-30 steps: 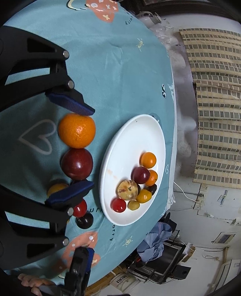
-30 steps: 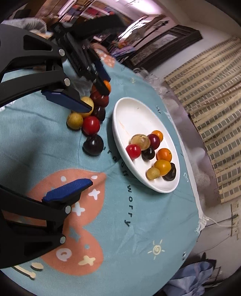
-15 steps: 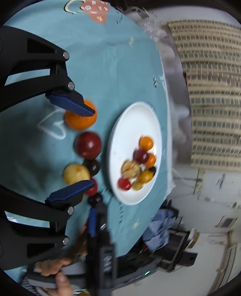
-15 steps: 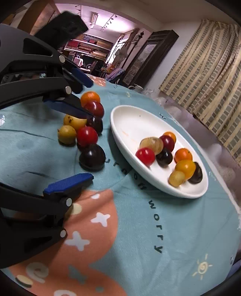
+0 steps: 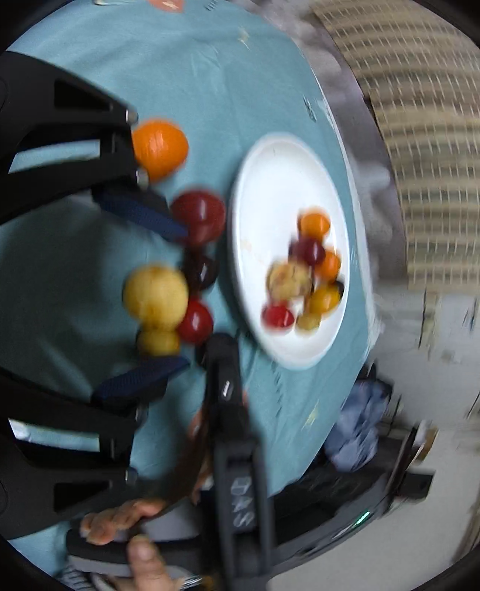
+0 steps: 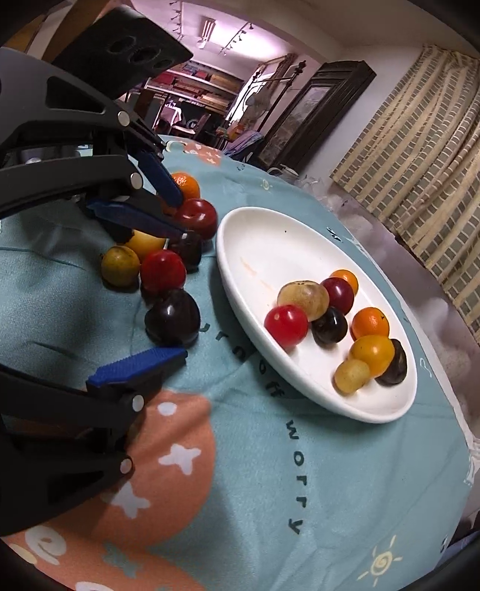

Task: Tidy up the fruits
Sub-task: 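Grasp a pale yellow fruit with the left tool while the right grasps a dark plum, then carry both fruits over the white plate and open both tools to release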

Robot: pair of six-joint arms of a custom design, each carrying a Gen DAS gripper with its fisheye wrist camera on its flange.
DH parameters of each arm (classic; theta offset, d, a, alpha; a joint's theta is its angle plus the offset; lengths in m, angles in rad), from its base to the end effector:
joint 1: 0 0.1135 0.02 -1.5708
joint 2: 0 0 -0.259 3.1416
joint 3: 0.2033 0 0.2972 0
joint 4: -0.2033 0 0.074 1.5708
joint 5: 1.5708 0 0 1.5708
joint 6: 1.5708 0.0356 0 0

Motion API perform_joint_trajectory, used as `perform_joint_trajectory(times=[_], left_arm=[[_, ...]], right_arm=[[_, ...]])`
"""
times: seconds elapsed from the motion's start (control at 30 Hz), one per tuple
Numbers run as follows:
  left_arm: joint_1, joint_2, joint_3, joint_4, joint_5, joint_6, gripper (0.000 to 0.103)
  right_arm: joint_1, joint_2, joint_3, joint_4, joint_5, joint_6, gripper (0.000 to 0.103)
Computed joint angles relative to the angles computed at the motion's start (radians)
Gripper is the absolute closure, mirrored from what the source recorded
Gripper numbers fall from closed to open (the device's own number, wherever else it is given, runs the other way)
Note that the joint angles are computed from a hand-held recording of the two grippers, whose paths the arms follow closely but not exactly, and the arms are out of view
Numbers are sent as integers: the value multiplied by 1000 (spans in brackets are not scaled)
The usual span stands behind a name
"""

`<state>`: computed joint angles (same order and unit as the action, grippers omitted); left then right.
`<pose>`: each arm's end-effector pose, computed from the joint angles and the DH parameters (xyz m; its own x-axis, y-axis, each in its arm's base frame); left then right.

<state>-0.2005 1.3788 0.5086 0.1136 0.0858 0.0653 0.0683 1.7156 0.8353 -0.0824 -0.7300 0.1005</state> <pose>0.2774 -0.0595 0.1088 -0.6543 0.1993 -0.7295 0.3029 0.9530 -0.0112 0.3440 0.0473 0.1011 -0.8579 0.0163 -0.5135 -0.3466 0.7194 0.6019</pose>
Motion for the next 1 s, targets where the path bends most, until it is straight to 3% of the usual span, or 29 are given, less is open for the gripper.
perform_joint_trajectory(times=[0.1, 0.23, 0.4, 0.53, 0.57, 0.87, 1.0], left_arm=[[-14, -1, 0, 1, -16, 7, 51], [74, 39, 31, -21, 135, -27, 51], [35, -4, 2, -39, 97, 4, 51], [52, -56, -35, -63, 108, 3, 55], [59, -66, -42, -62, 110, -3, 65], [92, -120, -71, -52, 163, -48, 65], [110, -113, 1, -75, 189, -78, 65]], right_arm=[[-7, -1, -11, 11, -4, -2, 45], [-6, -3, -19, 25, 18, -17, 56], [-15, -3, -21, 15, 36, -44, 71], [-14, -8, -25, 17, 41, -47, 72], [-20, -7, -25, 16, 28, -40, 72], [-65, -85, -63, 23, -57, -29, 72], [-64, -118, -45, 33, -52, -9, 72]])
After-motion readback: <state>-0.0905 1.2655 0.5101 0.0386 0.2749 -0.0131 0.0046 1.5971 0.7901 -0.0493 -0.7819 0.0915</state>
